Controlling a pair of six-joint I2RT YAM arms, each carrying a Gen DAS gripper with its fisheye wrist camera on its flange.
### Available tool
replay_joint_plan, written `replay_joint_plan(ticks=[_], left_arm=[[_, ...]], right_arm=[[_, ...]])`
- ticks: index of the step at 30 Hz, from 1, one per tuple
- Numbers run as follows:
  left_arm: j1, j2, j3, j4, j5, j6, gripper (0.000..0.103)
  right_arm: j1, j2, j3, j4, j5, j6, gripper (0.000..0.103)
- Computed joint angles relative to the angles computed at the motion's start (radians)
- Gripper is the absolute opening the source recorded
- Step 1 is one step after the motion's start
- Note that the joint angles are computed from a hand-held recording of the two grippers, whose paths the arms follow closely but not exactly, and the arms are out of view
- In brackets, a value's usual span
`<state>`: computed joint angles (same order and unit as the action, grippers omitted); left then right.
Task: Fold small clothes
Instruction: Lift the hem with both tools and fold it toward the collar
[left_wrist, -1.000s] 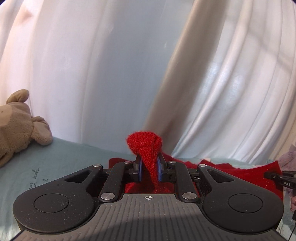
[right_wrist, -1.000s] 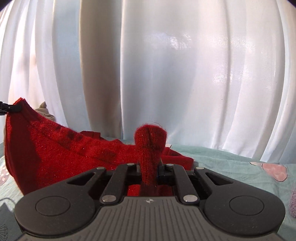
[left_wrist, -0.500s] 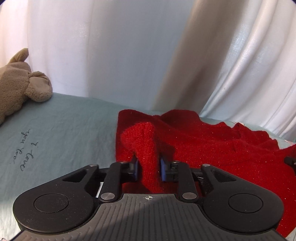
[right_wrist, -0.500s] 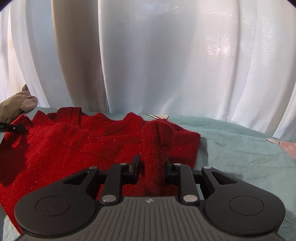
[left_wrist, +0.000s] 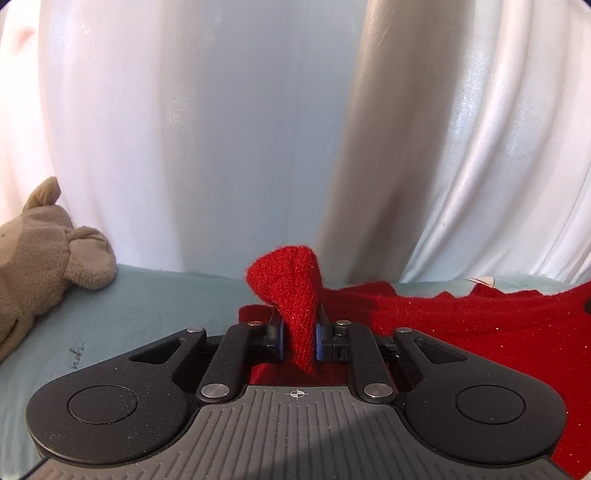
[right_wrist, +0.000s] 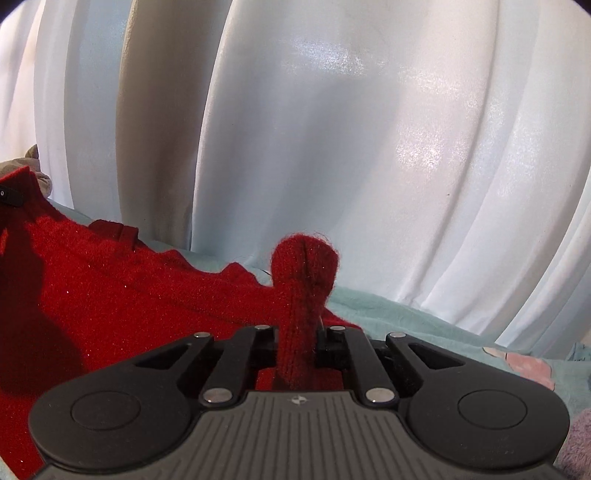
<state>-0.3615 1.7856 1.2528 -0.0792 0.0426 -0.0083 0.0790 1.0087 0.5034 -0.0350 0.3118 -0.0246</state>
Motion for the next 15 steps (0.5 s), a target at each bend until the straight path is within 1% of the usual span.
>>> replay_joint_plan(ticks=[8,12,15], left_arm=[[-0.05,0.133,0.043,0.061,-0.133,0.029,0.017],[-0.062,0.16,0.029,0.11,-0.179,0.056,0.018],[-0.073,0.183,0.03,0.129,-0.21,0.084,0.018]], right_arm=[[0.022,0.208,0.037,0.129,0.13,-0.022,0.007],[0.057,0.268,0.028,0.197,0.2,-0.074,0.007],[0.055,0.304,0.037,0.213,0.213,-0.09,0.007]])
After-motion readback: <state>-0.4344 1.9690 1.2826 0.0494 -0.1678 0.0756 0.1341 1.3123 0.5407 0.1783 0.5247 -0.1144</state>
